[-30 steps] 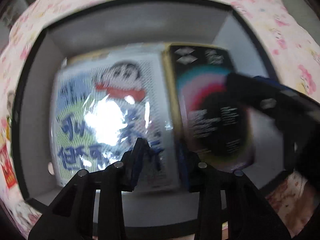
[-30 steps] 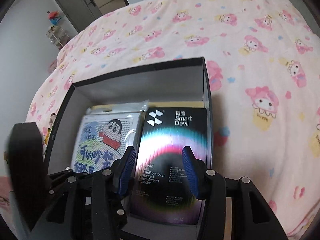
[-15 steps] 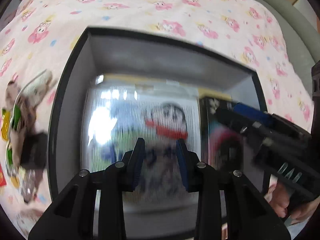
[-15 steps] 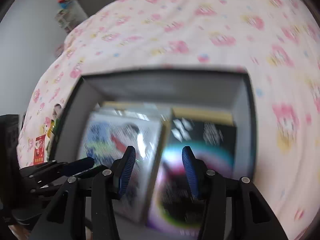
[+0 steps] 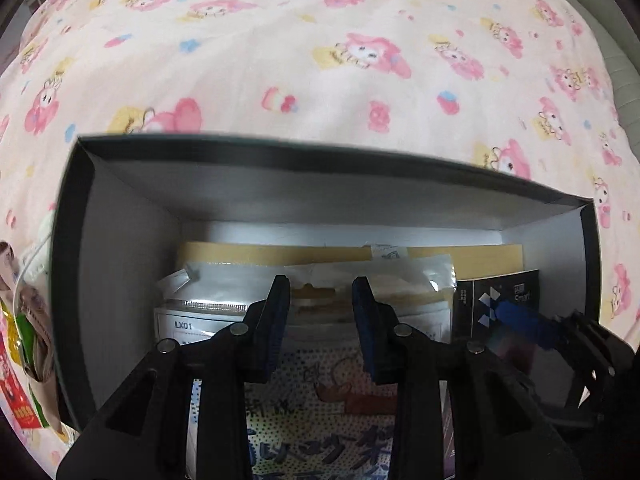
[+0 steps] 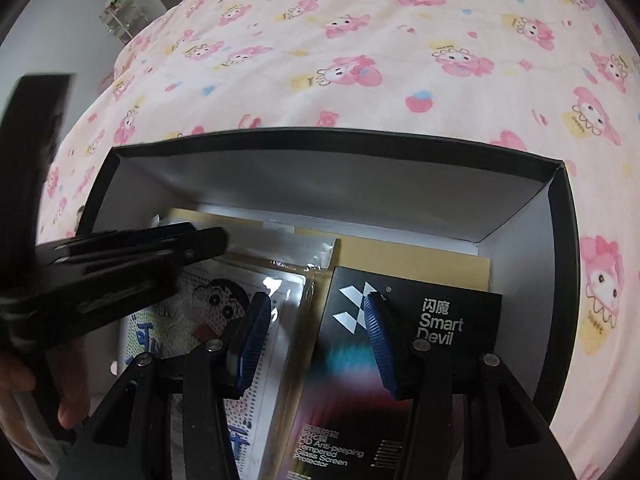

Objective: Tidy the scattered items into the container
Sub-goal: 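Push the Shin-chan packet down into the black box with both tools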

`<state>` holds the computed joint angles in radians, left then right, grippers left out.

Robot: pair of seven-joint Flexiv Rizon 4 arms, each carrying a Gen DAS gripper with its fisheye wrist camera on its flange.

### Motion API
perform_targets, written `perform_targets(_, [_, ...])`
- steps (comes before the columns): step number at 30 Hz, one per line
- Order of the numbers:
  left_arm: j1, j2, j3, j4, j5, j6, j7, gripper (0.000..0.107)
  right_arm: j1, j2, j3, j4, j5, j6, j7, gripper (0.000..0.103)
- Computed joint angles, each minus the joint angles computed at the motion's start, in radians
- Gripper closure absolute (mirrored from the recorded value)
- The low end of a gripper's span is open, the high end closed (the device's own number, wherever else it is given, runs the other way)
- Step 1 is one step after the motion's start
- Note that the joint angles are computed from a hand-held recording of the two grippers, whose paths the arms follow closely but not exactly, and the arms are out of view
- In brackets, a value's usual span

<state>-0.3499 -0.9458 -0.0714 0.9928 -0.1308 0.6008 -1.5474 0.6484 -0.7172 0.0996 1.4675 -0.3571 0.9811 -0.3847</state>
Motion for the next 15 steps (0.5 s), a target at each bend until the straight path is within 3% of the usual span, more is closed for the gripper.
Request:
perform_targets(7, [0.031,0.035,-0.036,0.071,-0.048,0.031,0.035,0.075,0.008,0.025,0.01,0.035,-0.001,-0.006,-0.006,0.058])
perform_targets(9, [0.036,0.092,-0.038,0.151,-0.054,0.092,0.044,0.075,0.011,0.023,0.011,0.033,-0.005,-0.011,-0.011,0.058])
perform_targets(11, [0.049,0.19,-0.06,0.305,-0.066,0.231,0.09,0.074,0.018,0.027,0.011,0.036,-0.014,-0.021,-0.019,0.058])
perform_targets(13, [0.062,0.263,-0.077,0.421,-0.094,0.306,0.11,0.074,0.041,0.057,-0.004,0.074,-0.037,-0.028,0.012,0.058])
perform_targets(15, [0.087,0.308,-0.105,0.51,-0.146,0.319,0.14,0.074,0.072,0.083,-0.03,0.102,-0.101,-0.041,0.036,0.058])
